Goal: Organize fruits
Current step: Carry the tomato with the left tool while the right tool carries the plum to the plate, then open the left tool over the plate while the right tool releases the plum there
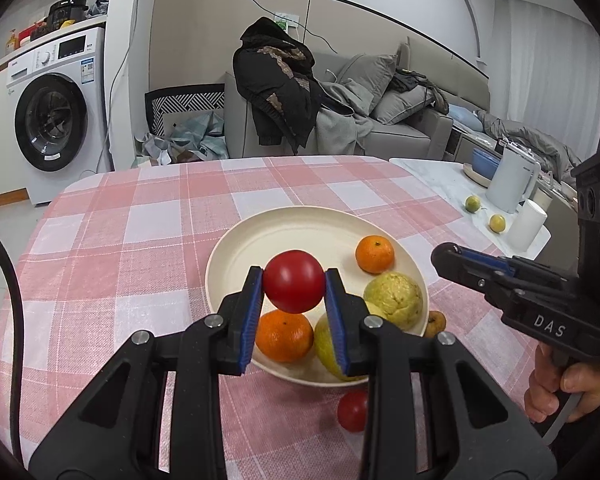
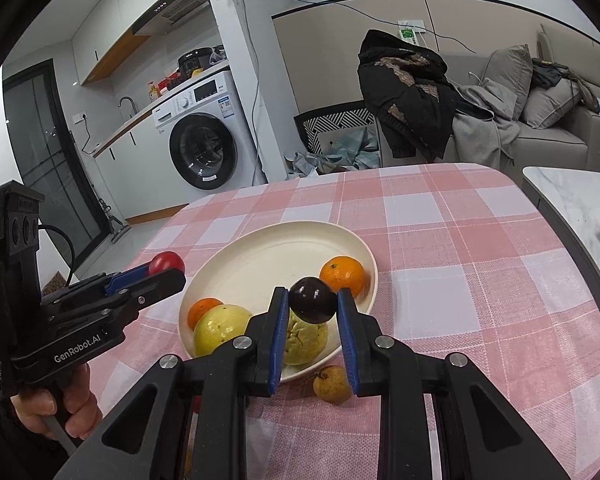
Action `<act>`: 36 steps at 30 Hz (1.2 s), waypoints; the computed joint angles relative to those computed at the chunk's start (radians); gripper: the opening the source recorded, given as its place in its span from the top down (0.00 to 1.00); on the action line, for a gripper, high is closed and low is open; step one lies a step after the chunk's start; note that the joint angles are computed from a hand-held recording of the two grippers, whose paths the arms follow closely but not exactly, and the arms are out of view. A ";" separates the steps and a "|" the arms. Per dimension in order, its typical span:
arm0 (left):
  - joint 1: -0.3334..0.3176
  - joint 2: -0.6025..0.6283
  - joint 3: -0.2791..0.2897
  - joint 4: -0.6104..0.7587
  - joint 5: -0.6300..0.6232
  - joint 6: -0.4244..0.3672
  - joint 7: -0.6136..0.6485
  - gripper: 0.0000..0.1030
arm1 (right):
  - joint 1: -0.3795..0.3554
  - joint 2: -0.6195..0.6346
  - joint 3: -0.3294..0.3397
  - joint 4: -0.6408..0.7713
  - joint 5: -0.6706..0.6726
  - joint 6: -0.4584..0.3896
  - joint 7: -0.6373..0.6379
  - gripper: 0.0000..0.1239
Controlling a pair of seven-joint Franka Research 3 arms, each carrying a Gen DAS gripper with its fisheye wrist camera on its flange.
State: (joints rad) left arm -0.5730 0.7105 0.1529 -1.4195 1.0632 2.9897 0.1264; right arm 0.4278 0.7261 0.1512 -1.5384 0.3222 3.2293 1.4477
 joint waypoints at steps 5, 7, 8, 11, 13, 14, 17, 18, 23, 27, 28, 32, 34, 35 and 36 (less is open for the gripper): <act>0.023 0.048 -0.021 0.058 -0.056 0.000 0.055 0.73 | 0.011 0.017 -0.019 0.024 0.001 -0.004 0.013 0.80; 0.032 0.064 -0.033 0.077 -0.091 -0.009 0.091 0.73 | 0.015 0.025 -0.026 0.038 0.003 -0.019 0.022 0.80; 0.028 0.071 -0.028 0.085 -0.100 -0.013 0.102 0.73 | 0.015 0.029 -0.027 0.044 0.001 -0.025 0.023 0.80; 0.020 0.086 -0.021 0.100 -0.122 -0.025 0.131 0.73 | 0.026 0.042 -0.041 0.066 -0.005 -0.045 0.031 0.80; 0.021 0.094 -0.022 0.107 -0.140 -0.027 0.144 0.73 | 0.034 0.050 -0.051 0.078 -0.011 -0.055 0.036 0.80; 0.019 0.097 -0.020 0.109 -0.148 -0.026 0.149 0.73 | 0.033 0.053 -0.050 0.085 -0.013 -0.060 0.037 0.80; 0.017 0.108 -0.017 0.122 -0.170 -0.032 0.166 0.73 | 0.033 0.064 -0.051 0.104 -0.018 -0.073 0.041 0.80; 0.016 0.111 -0.016 0.124 -0.176 -0.033 0.170 0.73 | 0.039 0.068 -0.059 0.112 -0.019 -0.080 0.047 0.80; 0.013 0.124 -0.008 0.136 -0.193 -0.036 0.176 0.73 | 0.054 0.090 -0.083 0.148 -0.028 -0.105 0.074 0.80; 0.017 0.136 -0.020 0.149 -0.213 -0.049 0.213 0.73 | 0.072 0.109 -0.110 0.178 -0.042 -0.124 0.102 0.80; 0.015 0.137 -0.016 0.150 -0.215 -0.048 0.216 0.73 | 0.073 0.110 -0.113 0.179 -0.047 -0.122 0.106 0.80; -0.001 0.134 0.006 0.144 -0.209 -0.039 0.202 0.73 | 0.067 0.112 -0.105 0.182 -0.059 -0.123 0.109 0.80; -0.010 0.129 0.019 0.136 -0.202 -0.037 0.184 0.73 | 0.066 0.113 -0.103 0.183 -0.062 -0.125 0.109 0.80; -0.015 0.127 0.027 0.134 -0.197 -0.036 0.173 0.73 | 0.066 0.113 -0.103 0.183 -0.064 -0.126 0.109 0.79; -0.019 0.125 0.032 0.131 -0.191 -0.036 0.163 0.73 | 0.059 0.112 -0.093 0.183 -0.065 -0.127 0.103 0.78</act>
State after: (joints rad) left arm -0.5918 0.8358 0.1849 -1.2882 0.8720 2.9540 0.2899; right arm 0.4868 0.8382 0.0579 -1.3558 0.2570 3.1024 1.5506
